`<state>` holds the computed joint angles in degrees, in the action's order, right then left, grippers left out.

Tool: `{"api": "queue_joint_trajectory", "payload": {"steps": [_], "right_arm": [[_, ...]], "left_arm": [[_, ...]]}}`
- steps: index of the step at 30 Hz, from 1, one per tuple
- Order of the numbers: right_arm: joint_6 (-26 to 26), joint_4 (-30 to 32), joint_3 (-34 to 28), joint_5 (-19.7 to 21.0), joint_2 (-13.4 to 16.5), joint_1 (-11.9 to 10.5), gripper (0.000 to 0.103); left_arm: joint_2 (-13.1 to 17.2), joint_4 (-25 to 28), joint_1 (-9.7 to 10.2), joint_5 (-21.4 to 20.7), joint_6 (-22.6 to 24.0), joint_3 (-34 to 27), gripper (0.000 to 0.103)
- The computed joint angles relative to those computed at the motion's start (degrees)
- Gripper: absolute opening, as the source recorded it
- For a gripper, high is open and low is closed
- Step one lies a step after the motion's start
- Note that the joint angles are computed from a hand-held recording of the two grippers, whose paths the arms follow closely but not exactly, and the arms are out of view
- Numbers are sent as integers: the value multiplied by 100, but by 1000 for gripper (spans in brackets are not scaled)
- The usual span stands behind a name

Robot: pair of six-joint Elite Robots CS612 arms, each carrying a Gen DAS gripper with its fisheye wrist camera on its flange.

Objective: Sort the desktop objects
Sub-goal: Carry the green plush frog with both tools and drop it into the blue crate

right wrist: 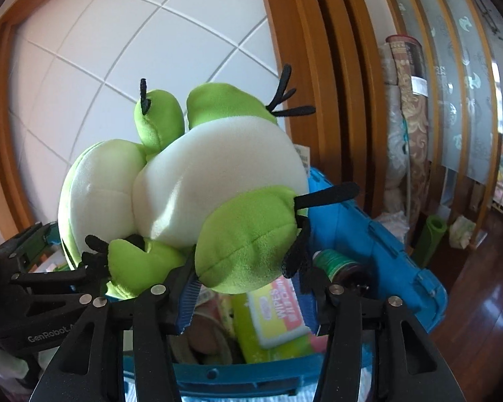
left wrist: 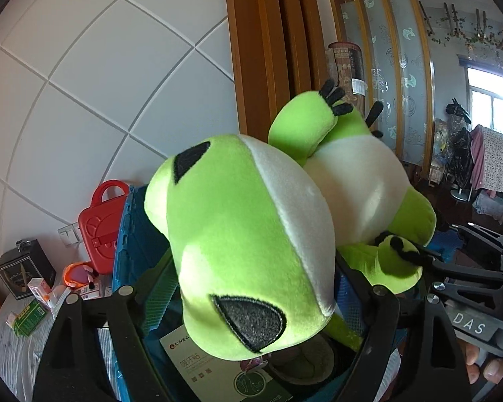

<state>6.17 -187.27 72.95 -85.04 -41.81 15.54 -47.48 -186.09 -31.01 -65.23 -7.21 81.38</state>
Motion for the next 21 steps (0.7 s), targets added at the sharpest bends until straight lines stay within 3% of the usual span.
{"api": "queue_joint_trajectory", "payload": {"steps": [1, 5, 6, 9, 21], "right_arm": [[-7, 32, -54, -112, 36, -5, 57], [-22, 152, -160, -468, 108, -16, 96], [-10, 109, -153, -419, 119, -42, 98], [49, 77, -108, -353, 109, -82, 103], [-235, 147, -54, -215, 114, -25, 103]], "left_arm": [[13, 52, -11, 63, -32, -21, 84], [51, 143, -45, 456, -125, -97, 84], [64, 144, -16, 446, -119, -111, 84], [37, 93, -56, 645, -141, -44, 84], [-229, -272, -133, 1474, -587, 551, 84]]}}
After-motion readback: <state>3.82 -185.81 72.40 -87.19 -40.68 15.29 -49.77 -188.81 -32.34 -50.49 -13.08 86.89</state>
